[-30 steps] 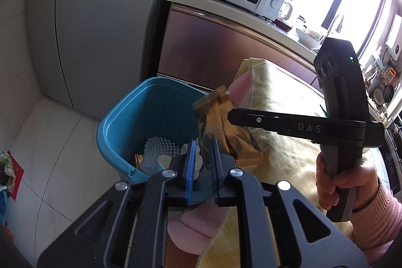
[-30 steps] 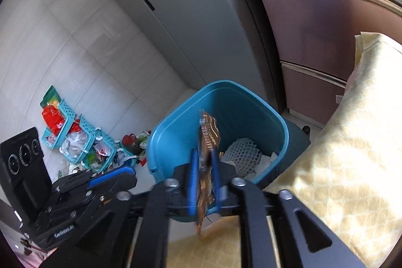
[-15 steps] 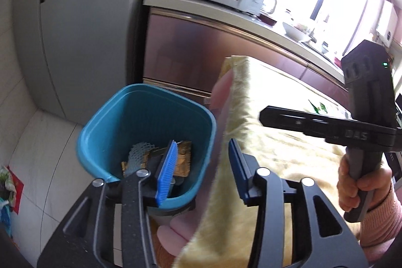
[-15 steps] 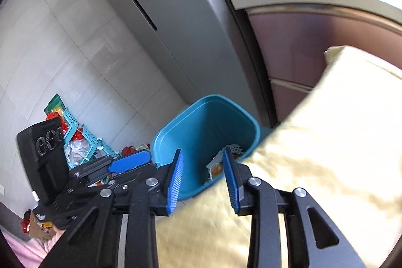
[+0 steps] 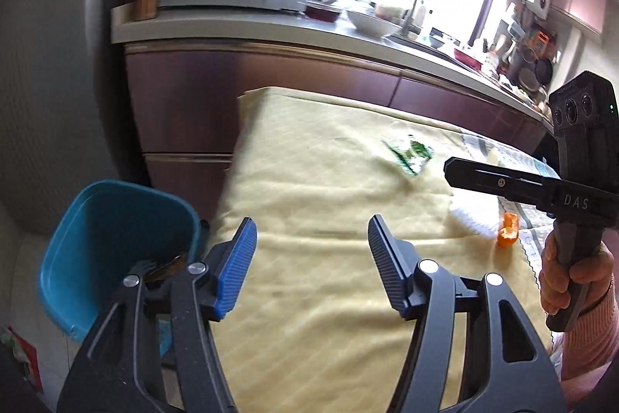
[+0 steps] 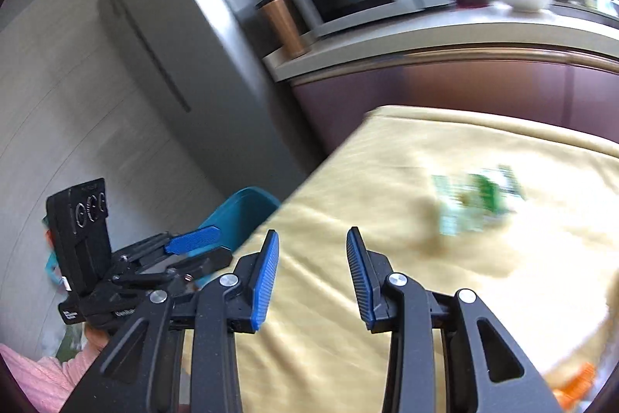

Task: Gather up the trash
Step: 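Open both tools to drop the wrapper and peel into the bin, then move both open tools back over the table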

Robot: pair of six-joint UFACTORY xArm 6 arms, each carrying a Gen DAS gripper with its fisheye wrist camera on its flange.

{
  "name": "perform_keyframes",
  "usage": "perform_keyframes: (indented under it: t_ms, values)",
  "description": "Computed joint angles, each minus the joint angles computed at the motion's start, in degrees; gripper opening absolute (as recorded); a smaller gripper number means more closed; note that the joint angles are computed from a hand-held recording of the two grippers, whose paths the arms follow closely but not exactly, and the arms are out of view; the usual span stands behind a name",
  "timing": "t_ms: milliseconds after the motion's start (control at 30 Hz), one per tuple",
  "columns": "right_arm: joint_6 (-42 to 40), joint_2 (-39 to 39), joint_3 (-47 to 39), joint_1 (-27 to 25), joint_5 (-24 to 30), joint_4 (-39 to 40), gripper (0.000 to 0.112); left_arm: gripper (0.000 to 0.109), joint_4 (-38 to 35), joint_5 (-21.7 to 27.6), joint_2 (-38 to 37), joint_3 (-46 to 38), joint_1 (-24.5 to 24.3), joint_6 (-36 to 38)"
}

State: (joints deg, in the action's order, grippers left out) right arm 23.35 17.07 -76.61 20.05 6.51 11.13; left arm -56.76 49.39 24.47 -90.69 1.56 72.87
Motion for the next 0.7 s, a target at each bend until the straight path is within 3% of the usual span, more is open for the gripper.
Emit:
perform_keyframes:
  t_ms: [200,333,433,567,700]
  values:
    - [23.63,-9.82,14.33,-5.5,-4.09,-21.17,0.034,0.059,2.4,0.26,0.08,-0.62,-5.38,-1.17]
    - [40.98,-14.71,20.28,-9.76,-4.06,-37.52,0.034,0.059,4.95,1.45,2.31,-3.54,-8.6,-4.19]
    - [48.74,-16.97,23.07,-11.81,-3.41,-44.28,0.035,0.059,7.34,2.58,5.16,-7.3,-10.73,-7.93]
    - [51.27,-18.85,25.9,-13.59,-2.79,-46.64,0.045,0.059,10.35,3.45,9.83,-13.42,-12.97,-13.31]
    - [48.75,-18.72,27.22,-14.58,-3.53,-43.56,0.053,0.059,13.42,7.1,15.65,-21.76,-13.89,-20.27]
